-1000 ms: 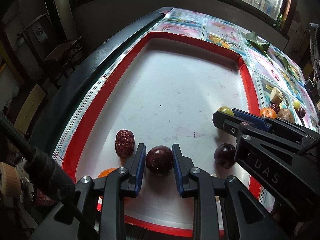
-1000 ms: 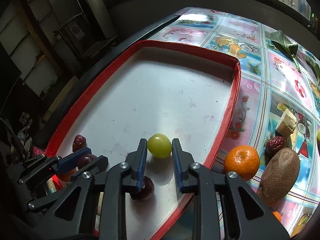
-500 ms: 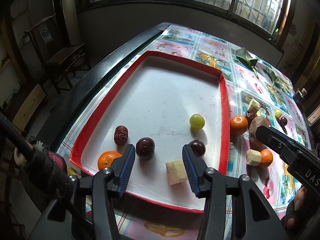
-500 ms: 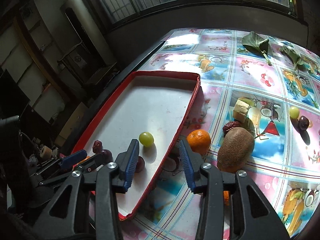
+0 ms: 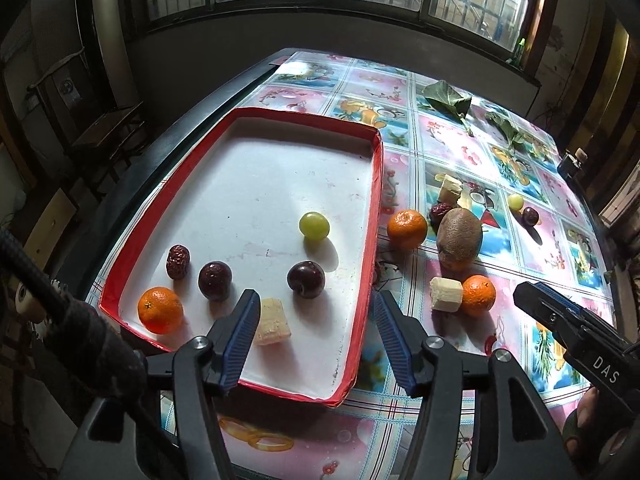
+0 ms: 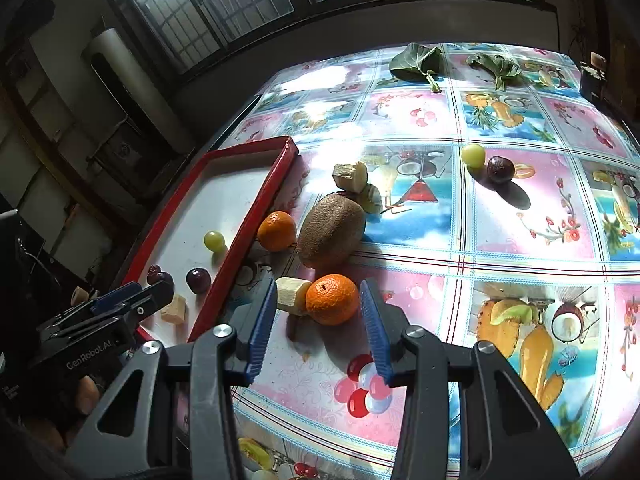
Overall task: Organize fruits
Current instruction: 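Grasp a cream banana chunk with the left tool while the right tool grasps an orange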
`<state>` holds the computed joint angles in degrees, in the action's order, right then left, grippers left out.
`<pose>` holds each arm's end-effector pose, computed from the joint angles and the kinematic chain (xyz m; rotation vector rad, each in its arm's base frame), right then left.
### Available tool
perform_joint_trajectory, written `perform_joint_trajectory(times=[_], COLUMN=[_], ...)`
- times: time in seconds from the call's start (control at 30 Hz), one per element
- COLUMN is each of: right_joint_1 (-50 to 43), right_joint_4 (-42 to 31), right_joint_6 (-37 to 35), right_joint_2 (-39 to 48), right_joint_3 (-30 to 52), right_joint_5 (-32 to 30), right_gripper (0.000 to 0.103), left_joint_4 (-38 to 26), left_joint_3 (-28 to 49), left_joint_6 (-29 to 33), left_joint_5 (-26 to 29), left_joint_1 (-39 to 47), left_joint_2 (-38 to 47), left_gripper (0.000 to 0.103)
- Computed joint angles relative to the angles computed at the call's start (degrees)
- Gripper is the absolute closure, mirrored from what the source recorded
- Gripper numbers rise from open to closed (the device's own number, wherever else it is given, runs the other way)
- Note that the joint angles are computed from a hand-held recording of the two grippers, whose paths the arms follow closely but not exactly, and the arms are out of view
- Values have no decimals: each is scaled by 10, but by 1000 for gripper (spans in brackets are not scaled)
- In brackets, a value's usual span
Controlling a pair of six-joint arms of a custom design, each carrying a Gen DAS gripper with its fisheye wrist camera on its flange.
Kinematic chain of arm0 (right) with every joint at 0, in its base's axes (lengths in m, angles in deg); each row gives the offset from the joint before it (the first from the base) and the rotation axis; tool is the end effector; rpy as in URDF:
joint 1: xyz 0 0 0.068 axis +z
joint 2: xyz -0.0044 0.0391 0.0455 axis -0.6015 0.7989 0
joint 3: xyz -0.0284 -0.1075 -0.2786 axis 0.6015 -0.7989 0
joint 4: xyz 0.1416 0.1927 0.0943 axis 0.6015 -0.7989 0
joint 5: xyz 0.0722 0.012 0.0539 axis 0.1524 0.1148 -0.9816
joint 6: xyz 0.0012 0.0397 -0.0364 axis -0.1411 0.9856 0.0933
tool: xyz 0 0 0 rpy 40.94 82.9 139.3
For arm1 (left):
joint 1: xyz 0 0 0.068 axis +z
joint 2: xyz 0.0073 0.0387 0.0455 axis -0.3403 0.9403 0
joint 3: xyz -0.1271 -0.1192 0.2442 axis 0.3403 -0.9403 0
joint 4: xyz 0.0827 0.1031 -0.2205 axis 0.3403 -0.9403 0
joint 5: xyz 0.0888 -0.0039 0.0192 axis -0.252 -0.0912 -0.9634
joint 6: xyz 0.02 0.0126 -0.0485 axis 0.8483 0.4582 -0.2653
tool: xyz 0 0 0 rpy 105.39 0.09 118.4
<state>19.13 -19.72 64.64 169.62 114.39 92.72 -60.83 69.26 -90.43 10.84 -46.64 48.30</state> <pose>0.1883 0.2464 0.1754 0.6437 2.3678 0.2546 0.3049 -0.1556 0.1397 0.5489 2.4977 -0.2605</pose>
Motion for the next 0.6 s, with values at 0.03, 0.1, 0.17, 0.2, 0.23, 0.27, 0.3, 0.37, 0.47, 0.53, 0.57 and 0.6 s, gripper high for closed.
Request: perform_joint_trajectory(times=[0.03,0.1,0.17,0.2,0.23,0.27,0.3,0.37,0.47,0.53,0.57,0.6], right_joint_1=[2,8,10,13,14,15,16,17,17,16,14,13], right_joint_4=[1,4,5,7,10,11,12,13,17,23,28,34], right_joint_6=[6,19,29,37,42,48,53,59,67,63,58,50], right_joint_2=[-3,-9,-13,-15,-18,-20,-22,-26,-33,-34,-32,-29], right_joint_3=[-6,-20,-31,-38,-45,-51,-57,-65,-78,-82,-82,-81], right_joint_5=[1,2,1,1,0,-1,-2,-2,-2,-5,-9,-12], right_gripper=[58,58,58,58,58,58,58,58,58,58,58,58], left_joint_4=[-1,-2,-4,-5,-5,-6,-7,-10,-13,-15,-16,-16], left_joint_3=[0,-2,-2,-2,-3,-2,-1,0,2,3,4,4], left_joint_6=[0,-1,-1,-2,-4,-4,-4,-5,-6,-7,-6,-6], left_joint_5=[-1,-3,-2,-3,-4,-3,-3,-4,-2,-3,-2,-2], left_joint_1=[-2,-7,-11,-14,-17,-21,-24,-31,-39,-43,-44,-44], left_joint_2=[1,1,3,4,4,5,7,9,13,17,18,20], left_gripper=[43,42,41,41,41,41,41,41,40,40,40,40])
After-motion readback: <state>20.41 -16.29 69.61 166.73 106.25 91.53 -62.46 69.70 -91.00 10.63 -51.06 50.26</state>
